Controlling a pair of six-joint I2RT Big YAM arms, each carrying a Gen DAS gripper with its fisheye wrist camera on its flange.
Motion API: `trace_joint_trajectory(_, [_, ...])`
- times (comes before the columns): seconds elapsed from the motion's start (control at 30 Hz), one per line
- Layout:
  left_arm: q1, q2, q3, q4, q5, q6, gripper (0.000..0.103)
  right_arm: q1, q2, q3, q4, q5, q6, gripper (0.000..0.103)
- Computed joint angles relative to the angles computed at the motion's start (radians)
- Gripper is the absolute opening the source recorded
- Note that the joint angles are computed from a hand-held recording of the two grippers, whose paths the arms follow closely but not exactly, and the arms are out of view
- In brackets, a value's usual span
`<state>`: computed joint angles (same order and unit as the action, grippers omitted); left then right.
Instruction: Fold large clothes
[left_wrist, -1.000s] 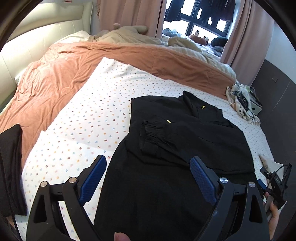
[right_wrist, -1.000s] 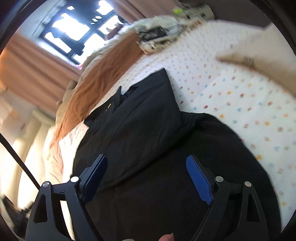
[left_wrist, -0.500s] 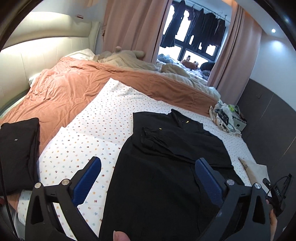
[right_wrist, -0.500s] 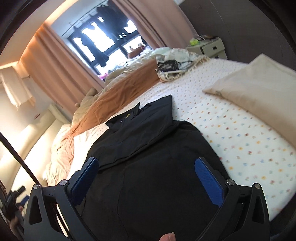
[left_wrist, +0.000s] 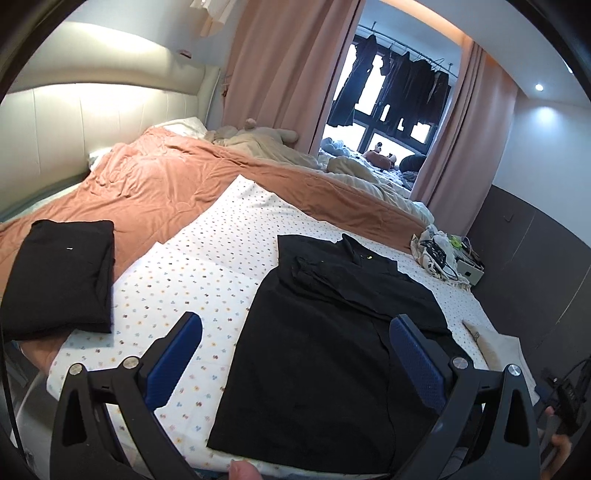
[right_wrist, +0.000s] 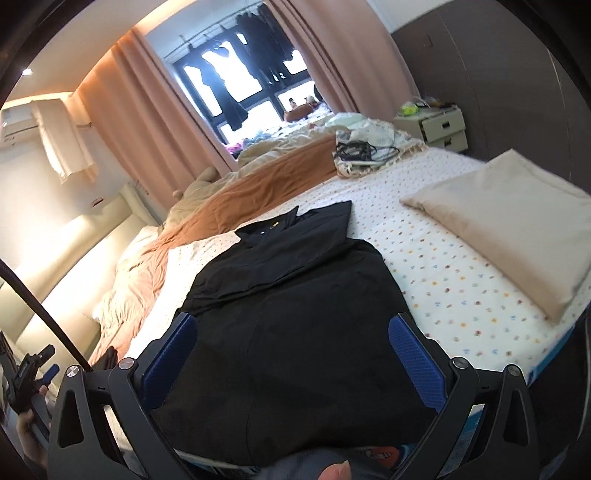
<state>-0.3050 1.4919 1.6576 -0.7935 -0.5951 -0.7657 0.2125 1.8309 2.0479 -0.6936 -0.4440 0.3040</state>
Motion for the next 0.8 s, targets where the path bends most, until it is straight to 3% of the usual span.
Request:
trace_joint_trajectory(0.13, [-0.036,-0.042,-0.072,0.018,-0.028,-0.012,0.103,-0.018,-0.053,-0.076,0.000,-0.016,-0.050,0.103])
trace_joint_trajectory(0.23, [-0.057,-0.087,-0.150,0.058,-0.024,-0.038,0.103,-0.028,-0.073,-0.099,-0.041,0.007,-0.101,0.103])
trace_joint_trajectory(0.3, [-0.068,-0.112,-0.196,0.098,-0.002,-0.034,0.103,-0.039,-0.115,-0.160,-0.016,0.043,-0.115,0.103])
trace_joint_trajectory(0.43, [-0.095,-0.123,-0.228,0.097,0.002,-0.018,0.103,-0.062,-0.169,-0.241,0.008,0.059,-0.093,0.103])
trace_joint_trajectory(0.6, [-0.131,-0.172,-0.325,0.205,-0.012,0.011,0.103,-0.075,-0.209,-0.318,0.018,0.083,-0.117,0.103])
trace_joint_trajectory(0.67, [-0.140,-0.182,-0.344,0.205,-0.020,0.002,0.103,-0.079,-0.208,-0.329,0.001,0.098,-0.101,0.103])
trace_joint_trajectory(0.8, [-0.144,-0.192,-0.363,0.188,-0.022,-0.011,0.103,-0.096,-0.181,-0.328,-0.022,0.047,-0.064,0.103])
